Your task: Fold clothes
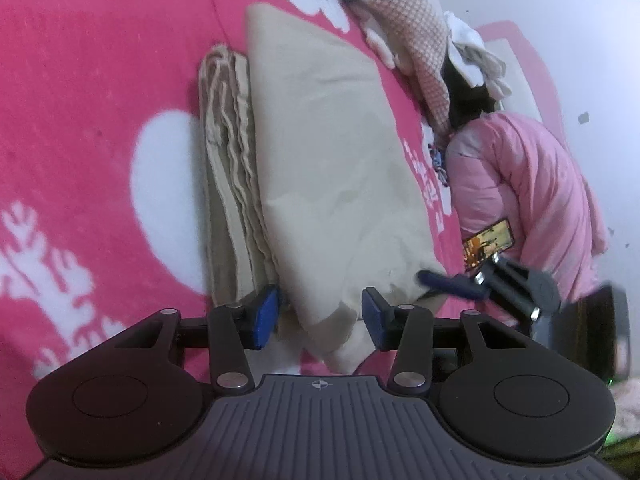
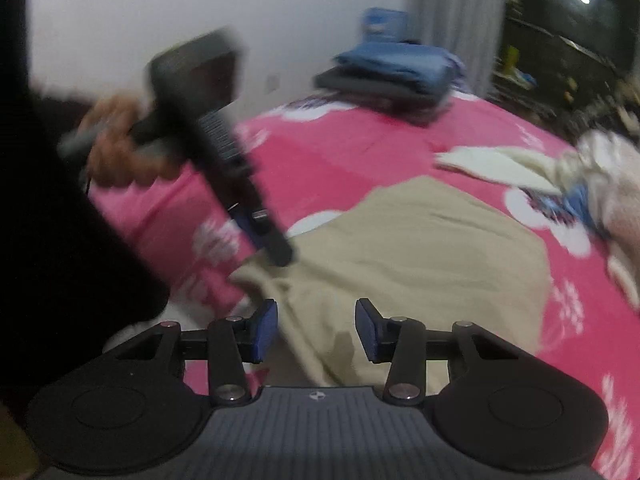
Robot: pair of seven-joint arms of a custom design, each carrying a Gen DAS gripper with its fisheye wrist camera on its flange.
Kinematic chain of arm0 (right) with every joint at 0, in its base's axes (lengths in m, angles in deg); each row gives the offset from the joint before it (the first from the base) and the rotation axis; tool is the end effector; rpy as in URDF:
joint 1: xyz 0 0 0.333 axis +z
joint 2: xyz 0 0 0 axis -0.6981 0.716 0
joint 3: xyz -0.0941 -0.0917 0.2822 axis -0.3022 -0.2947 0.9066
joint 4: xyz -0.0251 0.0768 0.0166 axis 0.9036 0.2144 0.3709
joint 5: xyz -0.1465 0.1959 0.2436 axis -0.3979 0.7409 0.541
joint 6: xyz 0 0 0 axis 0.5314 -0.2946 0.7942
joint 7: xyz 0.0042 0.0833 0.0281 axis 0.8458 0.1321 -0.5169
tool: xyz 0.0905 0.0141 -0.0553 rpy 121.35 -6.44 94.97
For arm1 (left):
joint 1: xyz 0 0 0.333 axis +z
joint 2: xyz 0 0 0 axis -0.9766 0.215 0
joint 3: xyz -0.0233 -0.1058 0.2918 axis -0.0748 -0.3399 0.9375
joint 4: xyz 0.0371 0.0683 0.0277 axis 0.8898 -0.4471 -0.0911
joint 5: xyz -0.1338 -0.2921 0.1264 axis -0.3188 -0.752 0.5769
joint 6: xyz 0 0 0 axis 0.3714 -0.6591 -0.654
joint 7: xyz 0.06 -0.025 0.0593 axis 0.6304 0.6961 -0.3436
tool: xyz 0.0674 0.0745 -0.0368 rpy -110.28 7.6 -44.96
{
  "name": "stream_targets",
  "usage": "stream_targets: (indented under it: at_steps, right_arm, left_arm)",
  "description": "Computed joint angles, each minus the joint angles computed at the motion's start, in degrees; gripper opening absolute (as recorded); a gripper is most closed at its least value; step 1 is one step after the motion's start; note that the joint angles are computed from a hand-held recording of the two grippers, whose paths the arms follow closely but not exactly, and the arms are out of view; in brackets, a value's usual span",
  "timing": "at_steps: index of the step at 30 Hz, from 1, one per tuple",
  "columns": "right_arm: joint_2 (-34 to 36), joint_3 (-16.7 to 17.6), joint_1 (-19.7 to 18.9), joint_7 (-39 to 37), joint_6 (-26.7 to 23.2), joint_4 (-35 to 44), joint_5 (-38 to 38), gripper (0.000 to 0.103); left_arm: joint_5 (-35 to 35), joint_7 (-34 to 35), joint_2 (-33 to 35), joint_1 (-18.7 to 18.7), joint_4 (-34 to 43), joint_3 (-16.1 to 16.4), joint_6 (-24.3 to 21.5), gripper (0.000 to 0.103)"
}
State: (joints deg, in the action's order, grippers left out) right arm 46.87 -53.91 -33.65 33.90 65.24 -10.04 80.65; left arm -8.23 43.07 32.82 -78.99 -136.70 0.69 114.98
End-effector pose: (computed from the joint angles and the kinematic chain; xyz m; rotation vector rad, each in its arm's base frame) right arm 0.6274 0.2120 0.5719 -2.3674 0.3416 -0.2476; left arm 0.5891 -0.1606 0.5001 1.9829 -1.5787 1.1052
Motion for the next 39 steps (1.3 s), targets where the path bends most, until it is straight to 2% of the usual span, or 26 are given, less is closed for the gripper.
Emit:
stream_targets:
  at_steps: [3,7,11,13,19,23,24,25,28,32,35,36,39]
  right_arm:
    - [-2.7,0.5,1.4,-5.9,5.7,-6.0,-0.9,0.047]
    - [-3.3,0.9,3.5,-9.3,12.4,-9.7,-1.8,0.043]
    - [-4.5,1.5,5.2,-12.4,20.5,-13.9,-2.4,0.032]
    - [-5.2,2.0,5.5,-13.7,23.5,-15.8,-1.9,0.032]
    - [-7.2,5.1,5.3,-26.6,34.5,-22.5,3.8,0.031]
    - [-7.0,5.1,6.0,-27.5,37.3,-22.8,4.9,0.031]
    - [-6.9,5.2,6.1,-27.5,38.0,-22.9,5.2,0.028]
    - [-7.1,5.3,6.0,-27.2,38.3,-22.9,5.9,0.009]
    - [-8.7,5.6,4.8,-26.4,36.3,-22.7,10.3,0.008]
    - [-9.6,3.7,4.7,-25.0,31.0,-22.6,10.5,0.008]
    - [-9.2,3.2,5.1,-24.1,31.0,-22.4,11.0,0.008]
    - [-9.1,3.3,5.1,-24.0,30.9,-22.0,11.6,0.008]
    - [-8.9,3.0,4.8,-22.9,29.8,-20.8,12.6,0.008]
  left_arm:
    - [2.0,-1.3,0.3,-0.3,0.3,0.2,0.0,0.031]
    - [-2.0,0.2,-0.9,1.0,-1.5,0.1,-0.5,0.017]
    - [-3.9,1.8,-1.7,0.6,-2.2,0.5,-0.1,0.014]
    - [-5.6,2.9,-2.0,0.7,-2.5,0.6,-0.2,0.014]
    - [-12.5,4.4,-2.1,1.3,-3.2,1.1,-1.2,0.013]
    - [-16.3,5.4,-2.6,1.2,-4.1,1.5,-0.9,0.013]
    - [-17.2,6.1,-2.9,1.2,-4.4,1.5,-0.8,0.013]
    - [-18.6,7.3,-3.4,1.2,-4.9,1.6,-0.7,0.013]
    - [-22.1,11.3,-5.2,0.8,-6.1,2.0,-1.1,0.013]
    - [-16.5,11.8,-5.0,-0.7,-5.2,2.7,-1.5,0.015]
    - [-16.1,12.3,-3.1,-0.4,-3.8,2.8,-1.6,0.026]
    - [-16.0,12.3,-2.3,-0.3,-3.0,2.8,-0.8,0.032]
    - [-12.6,8.8,0.7,-0.3,0.1,2.5,4.0,0.033]
